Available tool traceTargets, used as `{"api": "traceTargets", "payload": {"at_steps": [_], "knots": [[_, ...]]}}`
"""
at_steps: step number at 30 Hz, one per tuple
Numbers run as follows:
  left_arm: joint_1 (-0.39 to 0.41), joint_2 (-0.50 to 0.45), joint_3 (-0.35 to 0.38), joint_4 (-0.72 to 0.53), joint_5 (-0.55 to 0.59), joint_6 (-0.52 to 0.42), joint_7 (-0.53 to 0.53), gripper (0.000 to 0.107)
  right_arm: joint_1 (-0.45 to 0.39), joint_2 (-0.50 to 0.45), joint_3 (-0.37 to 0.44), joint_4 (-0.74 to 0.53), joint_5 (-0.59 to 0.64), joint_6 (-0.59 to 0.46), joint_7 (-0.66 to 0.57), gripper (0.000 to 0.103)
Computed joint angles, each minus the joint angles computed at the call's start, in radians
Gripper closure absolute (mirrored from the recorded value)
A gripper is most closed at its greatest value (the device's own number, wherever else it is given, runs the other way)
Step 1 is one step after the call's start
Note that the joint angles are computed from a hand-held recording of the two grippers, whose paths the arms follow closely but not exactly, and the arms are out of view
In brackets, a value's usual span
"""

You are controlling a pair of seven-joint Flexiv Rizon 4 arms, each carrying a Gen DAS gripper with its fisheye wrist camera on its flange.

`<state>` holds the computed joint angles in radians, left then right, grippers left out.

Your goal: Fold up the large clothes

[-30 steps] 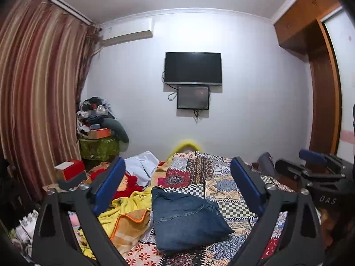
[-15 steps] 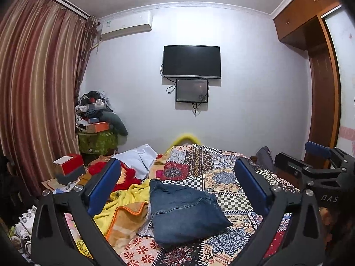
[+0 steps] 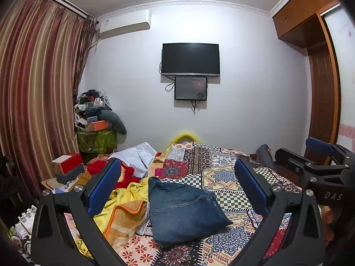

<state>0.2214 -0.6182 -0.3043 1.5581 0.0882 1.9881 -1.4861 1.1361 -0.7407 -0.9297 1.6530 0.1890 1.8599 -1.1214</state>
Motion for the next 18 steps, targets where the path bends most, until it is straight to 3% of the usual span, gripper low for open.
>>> {"api": "traceTargets", "payload": {"at_steps": [18], "knots": [[0.028, -0.001, -0.021, 0.001, 0.038, 0.014, -0.029, 0.004, -0.016, 0.014, 0.019, 0.004, 0.002, 0.0, 0.015, 0.0]]}}
